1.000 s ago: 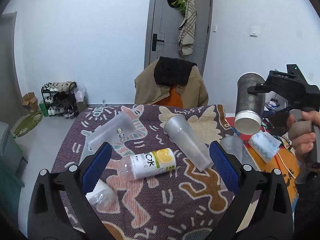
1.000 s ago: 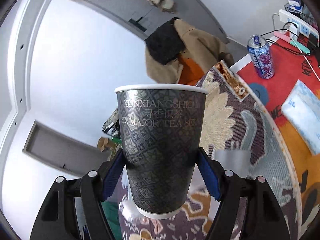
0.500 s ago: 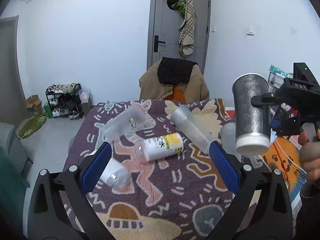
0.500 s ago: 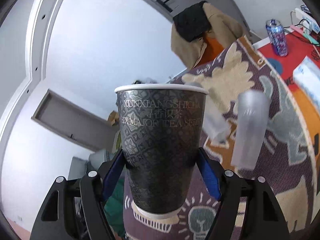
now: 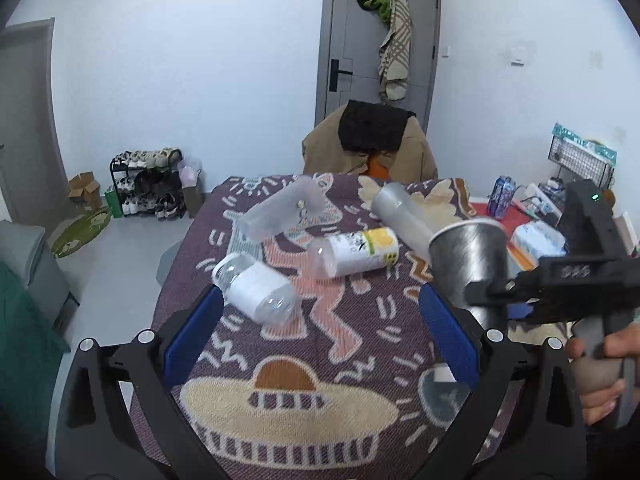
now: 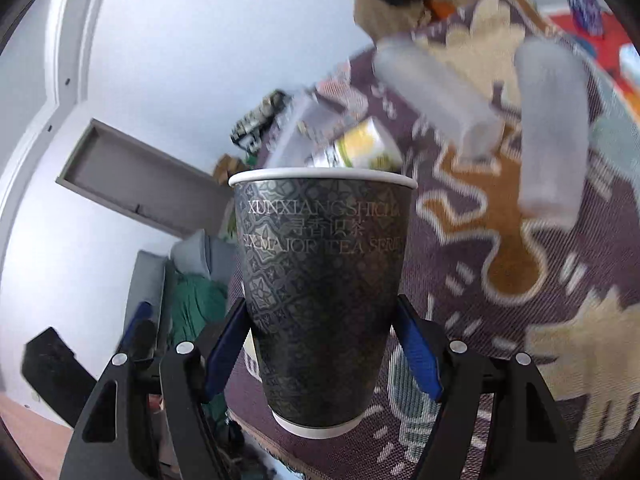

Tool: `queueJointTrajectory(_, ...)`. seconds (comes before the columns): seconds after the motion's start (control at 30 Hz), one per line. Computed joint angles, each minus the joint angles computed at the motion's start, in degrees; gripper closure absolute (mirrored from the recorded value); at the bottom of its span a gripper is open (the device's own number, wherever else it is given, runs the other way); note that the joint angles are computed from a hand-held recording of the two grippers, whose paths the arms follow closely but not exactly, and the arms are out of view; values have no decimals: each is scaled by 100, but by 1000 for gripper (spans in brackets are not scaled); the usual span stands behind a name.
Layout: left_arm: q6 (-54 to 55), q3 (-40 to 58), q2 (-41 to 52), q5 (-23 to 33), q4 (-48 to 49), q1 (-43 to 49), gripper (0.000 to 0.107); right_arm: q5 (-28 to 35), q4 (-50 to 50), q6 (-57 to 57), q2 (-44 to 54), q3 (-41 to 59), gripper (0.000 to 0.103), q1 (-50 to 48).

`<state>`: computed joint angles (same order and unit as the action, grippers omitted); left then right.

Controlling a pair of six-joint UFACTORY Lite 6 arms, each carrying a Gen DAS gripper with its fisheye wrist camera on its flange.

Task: Flip cup upright
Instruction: 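Rotate the held dark cup rim-up and lower it onto the tablecloth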

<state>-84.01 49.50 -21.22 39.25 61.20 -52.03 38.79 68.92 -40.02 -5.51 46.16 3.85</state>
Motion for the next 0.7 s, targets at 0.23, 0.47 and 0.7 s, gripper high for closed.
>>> queueJointTrajectory(0.23, -39, -669, -462, 29, -192, 44, 10, -431, 459, -406, 660, -109, 32, 609)
queueJointTrajectory(0.47, -134, -1190, -688, -80, -327, 235, 10, -768, 758, -650, 1223, -50, 32, 952)
queueJointTrajectory(0.7, -206, -1408, -770, -65, -406, 286, 10, -1152, 974, -904, 1588, 190, 31, 1193)
